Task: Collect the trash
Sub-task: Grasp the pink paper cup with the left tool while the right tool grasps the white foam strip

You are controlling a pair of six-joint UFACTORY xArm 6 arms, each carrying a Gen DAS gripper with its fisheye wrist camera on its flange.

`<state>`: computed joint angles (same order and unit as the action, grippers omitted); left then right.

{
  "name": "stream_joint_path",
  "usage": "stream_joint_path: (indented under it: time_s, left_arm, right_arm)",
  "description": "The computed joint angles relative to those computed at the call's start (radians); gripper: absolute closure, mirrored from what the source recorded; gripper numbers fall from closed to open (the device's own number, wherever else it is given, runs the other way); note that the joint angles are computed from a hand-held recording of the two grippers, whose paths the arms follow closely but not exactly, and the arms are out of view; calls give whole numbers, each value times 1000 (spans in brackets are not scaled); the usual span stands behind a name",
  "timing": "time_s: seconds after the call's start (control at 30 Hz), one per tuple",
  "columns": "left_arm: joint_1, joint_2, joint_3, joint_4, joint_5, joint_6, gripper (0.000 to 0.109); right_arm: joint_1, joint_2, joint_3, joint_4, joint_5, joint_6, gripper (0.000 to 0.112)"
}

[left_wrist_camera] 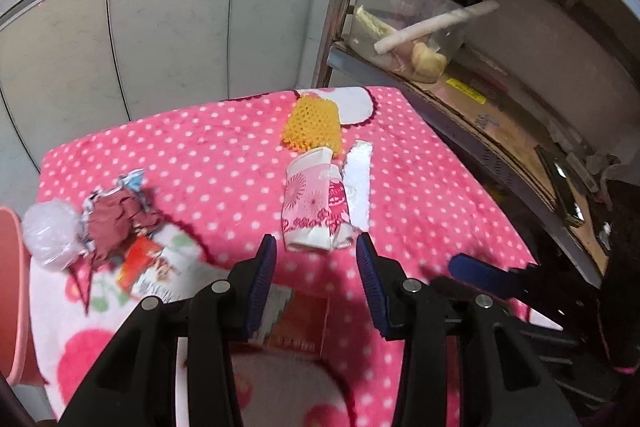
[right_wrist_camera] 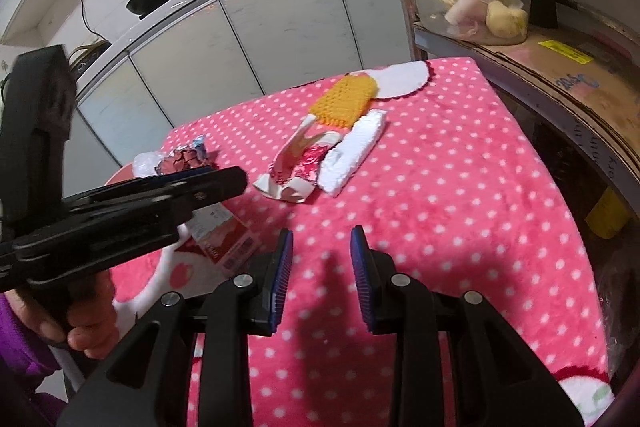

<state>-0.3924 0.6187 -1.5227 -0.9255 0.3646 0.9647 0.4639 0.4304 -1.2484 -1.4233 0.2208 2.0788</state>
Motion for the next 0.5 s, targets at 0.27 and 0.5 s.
stream_joint_path:
  time_s: [0.27, 0.5]
  left_arm:
    - [-19, 93, -103, 122, -4, -125, 72]
    - [-4, 145, -156, 210, 0, -231, 92]
  right_arm:
    - [-19, 14, -10, -16, -13, 16, 82]
    - [-31, 29, -27, -2, -24, -1, 82]
